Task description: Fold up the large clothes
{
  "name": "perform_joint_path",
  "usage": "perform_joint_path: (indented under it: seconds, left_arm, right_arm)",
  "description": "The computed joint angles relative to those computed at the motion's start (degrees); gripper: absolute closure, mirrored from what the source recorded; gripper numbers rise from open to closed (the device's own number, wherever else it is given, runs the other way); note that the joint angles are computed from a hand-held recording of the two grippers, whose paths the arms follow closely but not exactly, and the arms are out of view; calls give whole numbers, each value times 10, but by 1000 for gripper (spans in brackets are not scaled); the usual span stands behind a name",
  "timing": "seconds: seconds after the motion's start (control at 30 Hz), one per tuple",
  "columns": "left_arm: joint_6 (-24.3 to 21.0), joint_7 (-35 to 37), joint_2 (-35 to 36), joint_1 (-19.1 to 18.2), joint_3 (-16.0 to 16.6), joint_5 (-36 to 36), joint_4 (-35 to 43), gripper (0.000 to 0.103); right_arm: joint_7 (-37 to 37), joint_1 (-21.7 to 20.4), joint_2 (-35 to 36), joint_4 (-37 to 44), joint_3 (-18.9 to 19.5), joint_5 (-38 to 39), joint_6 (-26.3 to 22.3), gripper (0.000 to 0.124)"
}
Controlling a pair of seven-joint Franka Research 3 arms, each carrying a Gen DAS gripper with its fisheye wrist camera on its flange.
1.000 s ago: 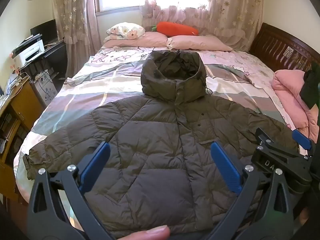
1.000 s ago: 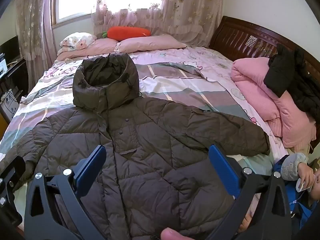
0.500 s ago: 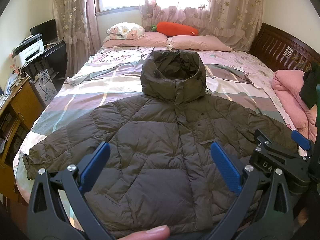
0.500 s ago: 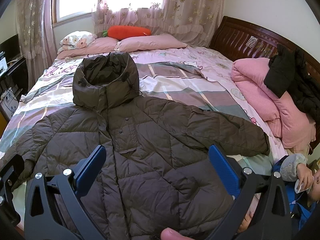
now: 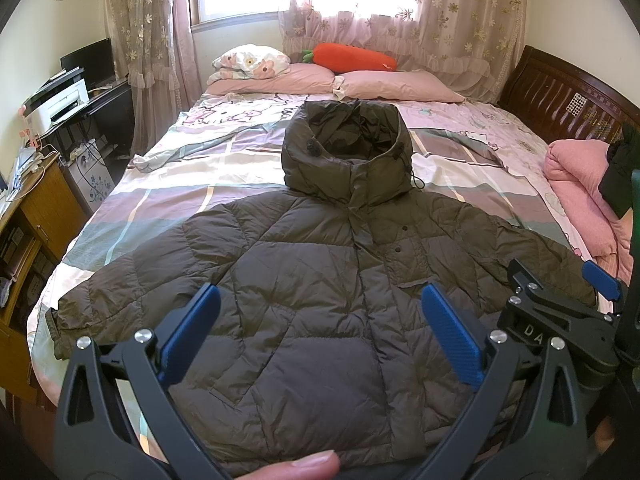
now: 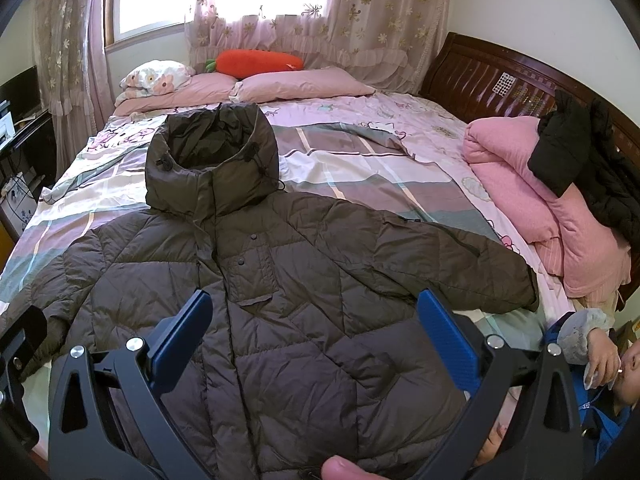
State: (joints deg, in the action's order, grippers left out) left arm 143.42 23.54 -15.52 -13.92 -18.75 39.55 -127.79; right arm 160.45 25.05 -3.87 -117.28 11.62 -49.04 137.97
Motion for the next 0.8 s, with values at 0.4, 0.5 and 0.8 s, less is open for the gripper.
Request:
perform_joint_path:
  seconds: [0.4, 0.5, 0.8]
  left_arm:
    - [0, 0, 0, 0, 0, 0, 0, 2]
    - [0, 0, 0, 0, 0, 0, 0, 2]
    - [0, 0, 0, 0, 0, 0, 0, 2]
  right_arm:
    - [0, 1, 2, 1, 0, -1, -2, 22]
    - [0, 2, 2, 2, 0, -1, -2, 22]
    - [-5, 2, 3, 4, -1, 2, -3, 22]
